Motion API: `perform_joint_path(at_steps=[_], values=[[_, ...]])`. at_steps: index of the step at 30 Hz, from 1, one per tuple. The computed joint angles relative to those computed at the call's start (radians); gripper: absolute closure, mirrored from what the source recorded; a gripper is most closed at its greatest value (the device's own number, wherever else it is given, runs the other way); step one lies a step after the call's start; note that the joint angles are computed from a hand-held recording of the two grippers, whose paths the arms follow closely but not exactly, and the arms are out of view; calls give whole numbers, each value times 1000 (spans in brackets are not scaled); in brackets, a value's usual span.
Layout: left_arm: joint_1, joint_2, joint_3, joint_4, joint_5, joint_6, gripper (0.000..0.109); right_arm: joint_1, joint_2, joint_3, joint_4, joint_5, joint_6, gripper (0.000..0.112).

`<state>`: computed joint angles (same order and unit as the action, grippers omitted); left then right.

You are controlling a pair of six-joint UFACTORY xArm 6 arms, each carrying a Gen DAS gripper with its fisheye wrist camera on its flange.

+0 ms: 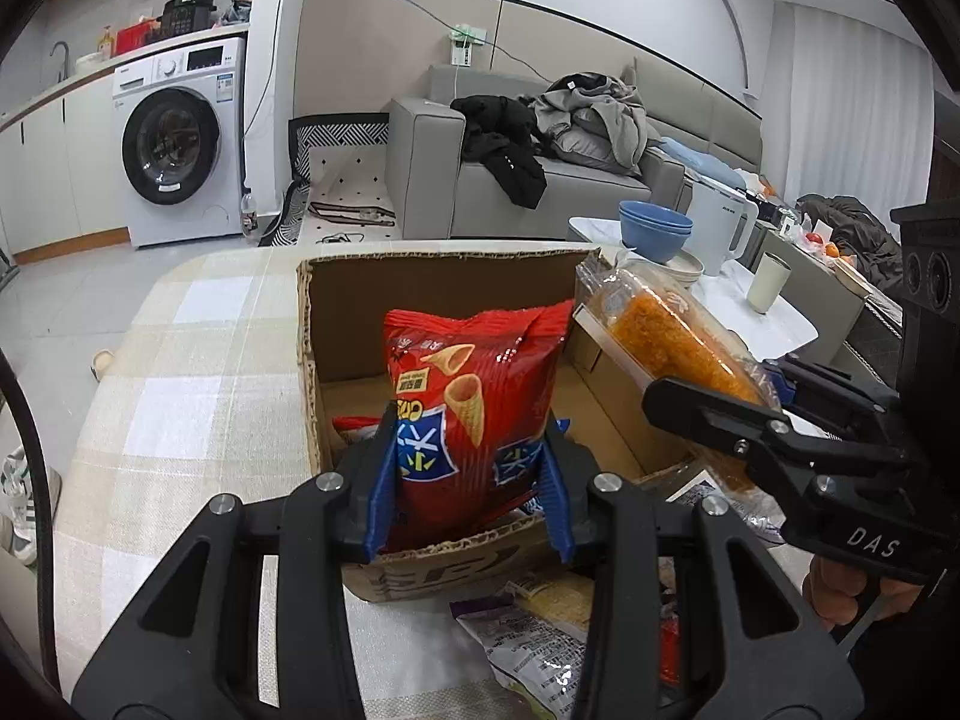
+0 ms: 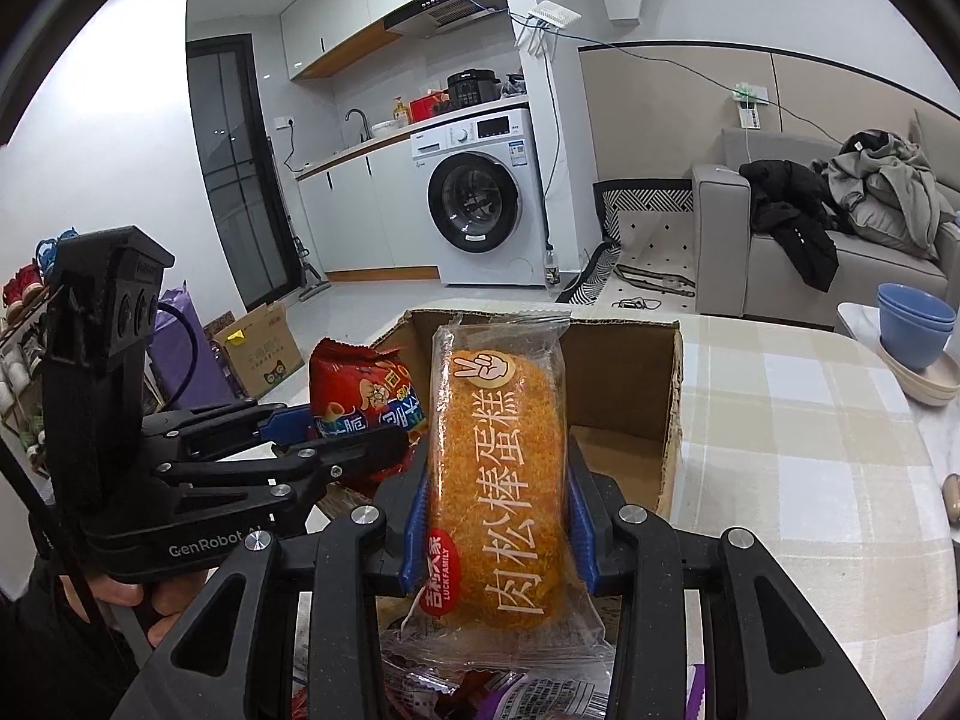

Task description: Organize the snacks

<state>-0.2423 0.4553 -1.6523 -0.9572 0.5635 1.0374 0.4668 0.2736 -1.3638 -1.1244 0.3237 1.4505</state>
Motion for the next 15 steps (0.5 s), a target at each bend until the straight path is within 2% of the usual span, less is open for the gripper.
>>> perform_joint_path(at_steps=[5,11,13,15], values=[[-8,14,-3,1,-14,18,71,-8,-9,20,-16,-18,24,74],[-11,21,-16,40,-9,-32,71,-5,1,5,64,7,-65,74],[-9,23,-21,46,-8,-39,71,4,1,-1,93,34,-103,68],[-6,20,-23,52,1,-44,70,14,-12,3,59,72,-91,60]])
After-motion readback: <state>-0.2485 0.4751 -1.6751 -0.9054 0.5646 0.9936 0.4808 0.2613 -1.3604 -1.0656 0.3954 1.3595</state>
